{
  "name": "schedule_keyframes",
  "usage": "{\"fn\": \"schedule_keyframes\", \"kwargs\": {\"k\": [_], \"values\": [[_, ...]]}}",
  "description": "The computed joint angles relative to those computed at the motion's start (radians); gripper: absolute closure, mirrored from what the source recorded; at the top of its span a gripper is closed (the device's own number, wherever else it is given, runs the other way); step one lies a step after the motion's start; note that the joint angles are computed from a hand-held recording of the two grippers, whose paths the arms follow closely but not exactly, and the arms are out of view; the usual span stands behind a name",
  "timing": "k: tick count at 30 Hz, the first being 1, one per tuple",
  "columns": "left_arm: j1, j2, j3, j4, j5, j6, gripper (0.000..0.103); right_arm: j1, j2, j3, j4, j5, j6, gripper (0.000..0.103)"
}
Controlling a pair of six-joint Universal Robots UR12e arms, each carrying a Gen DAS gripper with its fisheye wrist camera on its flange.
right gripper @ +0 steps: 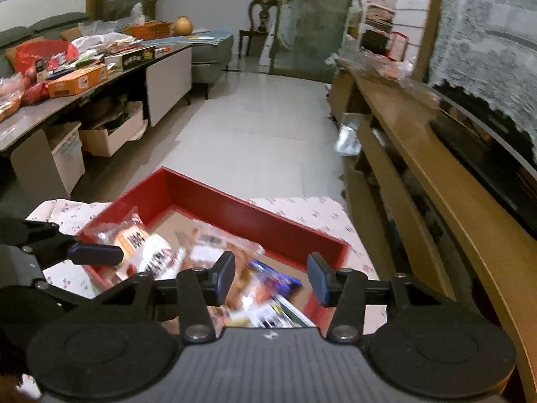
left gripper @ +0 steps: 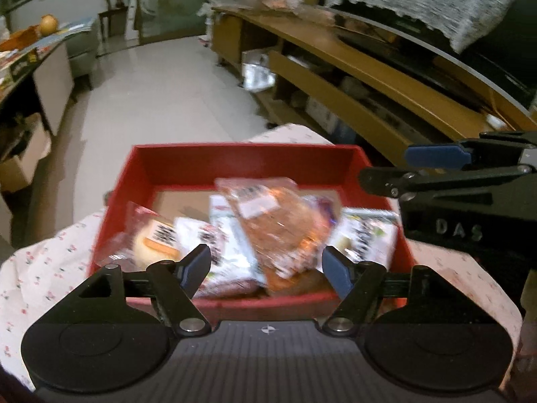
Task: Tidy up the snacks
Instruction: 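Grasp the pink sausage pack with the left gripper while the right grasps the red Trolli bag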
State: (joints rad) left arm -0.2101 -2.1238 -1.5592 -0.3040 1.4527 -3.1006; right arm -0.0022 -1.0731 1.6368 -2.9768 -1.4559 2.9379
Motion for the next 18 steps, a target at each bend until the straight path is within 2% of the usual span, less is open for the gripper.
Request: {"fn": "schedule_keyframes", "kwargs": {"k": [5, 9, 14, 18], "values": [[-0.024, 0.005, -0.021, -0.055, -0.044, 0.027, 0.023, -0.037, -0.043, 0.061, 0.027, -0.009, 0.020, 0.038], [-0.052, -0.008, -0.021, -0.128, -0.040, 0.020, 0.023, -0.062, -0.064, 0.097, 0.057, -0.010, 0.001, 0.038], [-0.085, -0.050, 0.021, -0.174, 0.014, -0.094, 0.022, -0.093, -0.072, 0.112, 0.108, 0.027, 0.008, 0.038], [-0.117, -0.084, 0.067, -0.214, 0.100, -0.131, 0.020, -0.104, -0.074, 0.114, 0.125, 0.054, 0.002, 0.038]]}}
